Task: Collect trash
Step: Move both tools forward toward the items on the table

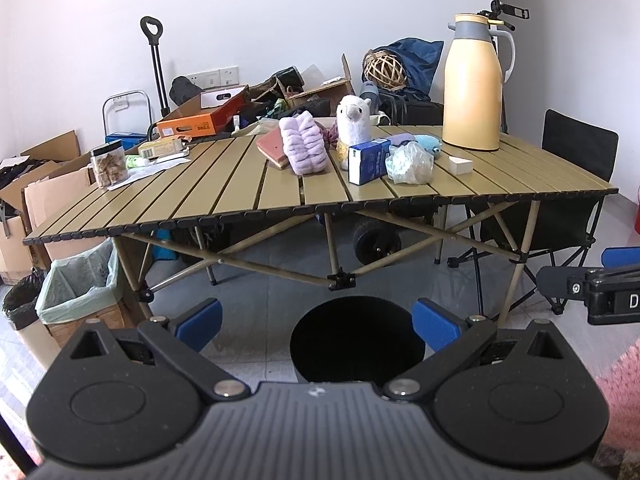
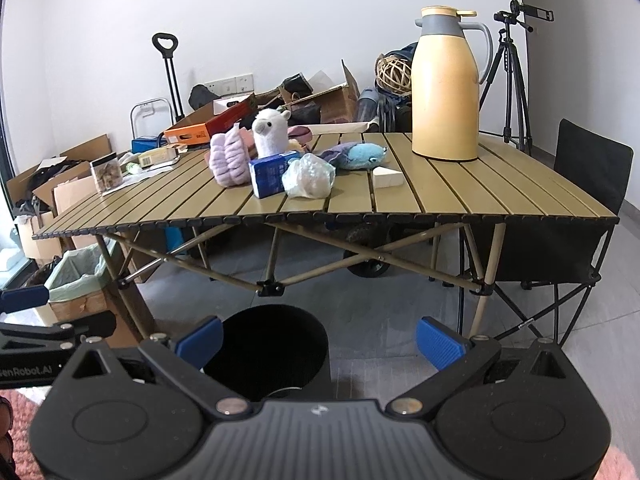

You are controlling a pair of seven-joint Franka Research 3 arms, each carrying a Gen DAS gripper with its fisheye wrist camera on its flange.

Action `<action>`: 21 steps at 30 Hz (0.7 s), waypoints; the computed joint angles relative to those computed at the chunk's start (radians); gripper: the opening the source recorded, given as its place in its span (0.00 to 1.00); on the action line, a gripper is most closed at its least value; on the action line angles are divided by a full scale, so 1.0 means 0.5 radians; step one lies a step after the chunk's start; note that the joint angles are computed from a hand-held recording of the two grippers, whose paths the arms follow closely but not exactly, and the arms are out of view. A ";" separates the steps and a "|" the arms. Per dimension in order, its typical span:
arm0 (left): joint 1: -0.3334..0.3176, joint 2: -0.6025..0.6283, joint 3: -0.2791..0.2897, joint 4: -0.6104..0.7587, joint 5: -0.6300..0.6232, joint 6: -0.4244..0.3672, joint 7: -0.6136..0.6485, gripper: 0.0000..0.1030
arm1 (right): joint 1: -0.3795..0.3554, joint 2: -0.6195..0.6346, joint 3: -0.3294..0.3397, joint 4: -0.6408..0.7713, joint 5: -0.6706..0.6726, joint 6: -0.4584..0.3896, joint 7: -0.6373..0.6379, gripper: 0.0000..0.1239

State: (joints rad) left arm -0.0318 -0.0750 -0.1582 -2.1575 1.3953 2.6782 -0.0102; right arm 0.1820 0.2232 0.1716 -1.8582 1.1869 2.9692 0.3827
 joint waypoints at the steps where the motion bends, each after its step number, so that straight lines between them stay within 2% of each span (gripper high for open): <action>1: 0.003 0.028 0.002 0.029 0.008 0.002 0.000 1.00 | 0.000 0.027 0.001 0.033 0.001 0.003 -0.004 0.83; 6: -0.001 0.152 0.034 0.160 0.044 0.022 -0.002 1.00 | -0.020 0.169 0.039 0.201 -0.035 0.044 -0.004 0.83; 14: -0.033 0.364 0.112 0.412 0.092 0.010 0.004 1.00 | -0.096 0.444 0.176 0.533 -0.143 0.152 -0.027 0.83; 21: -0.054 0.523 0.199 0.632 0.219 0.013 -0.082 1.00 | -0.082 0.725 0.230 0.892 -0.434 0.235 0.174 0.83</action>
